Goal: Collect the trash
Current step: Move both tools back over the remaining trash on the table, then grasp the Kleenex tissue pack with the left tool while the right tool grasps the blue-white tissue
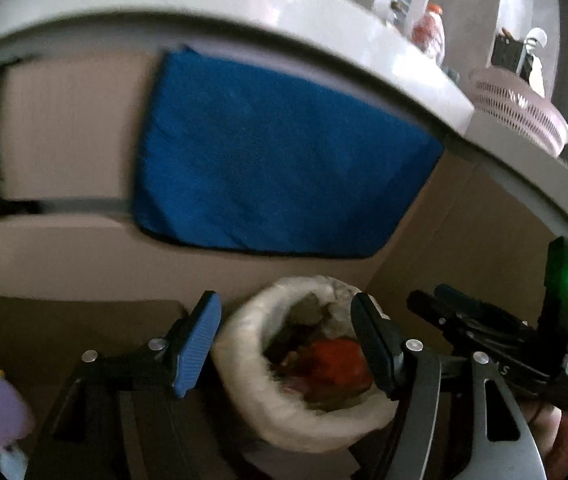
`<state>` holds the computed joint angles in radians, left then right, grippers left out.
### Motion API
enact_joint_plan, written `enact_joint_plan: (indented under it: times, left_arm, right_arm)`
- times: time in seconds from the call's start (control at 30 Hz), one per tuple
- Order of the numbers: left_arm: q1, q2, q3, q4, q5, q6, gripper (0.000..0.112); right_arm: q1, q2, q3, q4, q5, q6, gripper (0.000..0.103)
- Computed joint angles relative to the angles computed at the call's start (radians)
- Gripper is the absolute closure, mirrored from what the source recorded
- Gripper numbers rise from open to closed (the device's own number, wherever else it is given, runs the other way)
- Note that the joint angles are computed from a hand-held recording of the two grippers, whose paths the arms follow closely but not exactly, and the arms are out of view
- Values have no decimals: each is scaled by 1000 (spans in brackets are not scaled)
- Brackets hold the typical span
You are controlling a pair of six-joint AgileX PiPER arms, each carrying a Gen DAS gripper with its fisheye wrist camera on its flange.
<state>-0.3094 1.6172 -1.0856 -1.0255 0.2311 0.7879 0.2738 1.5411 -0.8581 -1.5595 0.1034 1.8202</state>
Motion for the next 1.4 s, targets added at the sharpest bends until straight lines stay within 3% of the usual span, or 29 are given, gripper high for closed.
enact_joint_plan:
  times: [0.3, 0.5, 0.73, 0.83, 0.93, 1.07, 1.27, 1.4]
  left_arm:
    - [223, -267, 199, 291, -41, -178, 44]
    - [443, -374, 286, 164, -14, 50, 44]
    - [745, -393, 342, -188, 171, 500, 44]
    - [893, -297, 294, -228, 342, 570, 44]
    - [990, -135, 182, -197, 489, 526, 44]
    - [1048, 60, 41, -179, 539, 465, 45]
    - [1036, 368, -246, -79, 562, 275, 46]
    - [1001, 545, -491, 27, 646, 181, 46]
  right_arm:
    - [242, -25, -46, 71, 170, -45, 41]
    - [406, 40, -164, 170, 237, -120, 41]
    - [543, 182, -362, 361, 279, -322, 41]
    - [578, 242, -441, 450, 285, -424, 41]
    - [593, 287, -488, 502, 276, -487, 41]
    - [581, 337, -520, 574, 235, -572, 41]
    - [549, 412, -558, 727, 199, -735, 41]
    - [535, 451, -563, 768, 181, -803, 41]
